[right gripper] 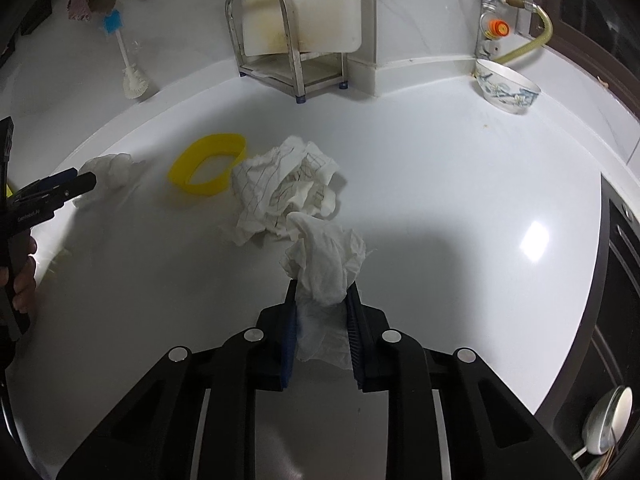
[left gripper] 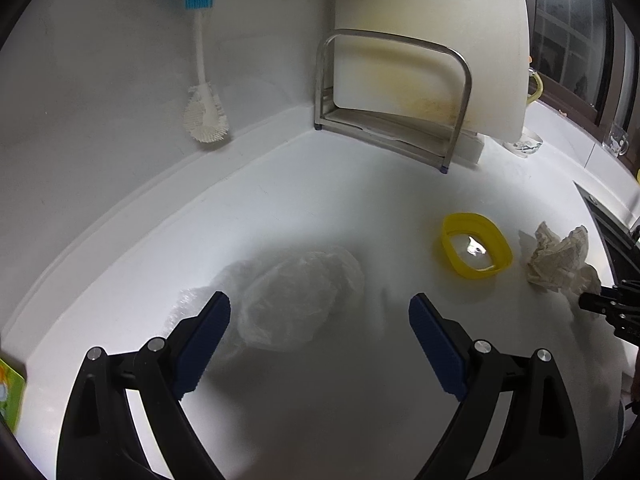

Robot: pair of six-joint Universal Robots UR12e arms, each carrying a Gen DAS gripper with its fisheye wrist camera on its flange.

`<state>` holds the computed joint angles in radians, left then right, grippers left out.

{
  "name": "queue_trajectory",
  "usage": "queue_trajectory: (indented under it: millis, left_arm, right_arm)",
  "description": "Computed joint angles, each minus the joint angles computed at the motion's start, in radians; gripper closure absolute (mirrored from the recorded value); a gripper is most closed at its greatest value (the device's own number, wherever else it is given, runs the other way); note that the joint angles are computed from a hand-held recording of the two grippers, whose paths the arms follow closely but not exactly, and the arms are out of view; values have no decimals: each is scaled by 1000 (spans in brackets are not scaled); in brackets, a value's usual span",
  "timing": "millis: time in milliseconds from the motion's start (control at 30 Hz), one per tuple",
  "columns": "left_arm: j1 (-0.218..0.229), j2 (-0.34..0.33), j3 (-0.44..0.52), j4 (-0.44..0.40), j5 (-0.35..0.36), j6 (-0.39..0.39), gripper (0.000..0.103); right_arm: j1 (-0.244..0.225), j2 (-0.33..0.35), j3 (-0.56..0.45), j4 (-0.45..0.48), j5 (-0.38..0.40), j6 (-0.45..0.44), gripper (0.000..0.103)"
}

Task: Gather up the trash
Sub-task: 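Grasp the clear plastic bag with the left tool while the right tool holds the tissue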

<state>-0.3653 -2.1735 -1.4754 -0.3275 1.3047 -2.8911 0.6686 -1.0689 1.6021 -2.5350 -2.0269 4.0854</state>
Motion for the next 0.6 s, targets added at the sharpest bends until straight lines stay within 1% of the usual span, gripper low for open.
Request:
queue_trajectory:
  millis: [200, 267, 333, 367, 467, 500, 567, 600]
  left_arm:
    - [6, -18, 25, -7, -14, 51, 14]
    - [6, -29, 41, -25, -32, 76, 13]
    - [5, -41, 63, -65, -53, 108, 7]
    - [4, -48, 73, -74, -58, 125, 7]
    - [-2, -65, 91, -79, -39, 141, 7]
    - [-2, -69, 97, -83, -40, 137, 9]
    - [-3, -74, 103, -89, -41, 134, 20]
    - [-4, -74, 106, -97, -42, 136, 33]
  right_arm:
    - [6, -5, 7, -14, 4, 24, 81]
    - [6, -7, 12, -25, 8, 38, 81]
    - [6, -9, 15, -35, 15, 48, 81]
    - [6, -9, 15, -38, 16, 49, 81]
    - [9, -7, 9, -34, 14, 44, 81]
    - [10, -7, 8, -34, 14, 44, 81]
    - [10, -6, 7, -34, 16, 46, 81]
    - [11, -6, 6, -34, 19, 47, 81]
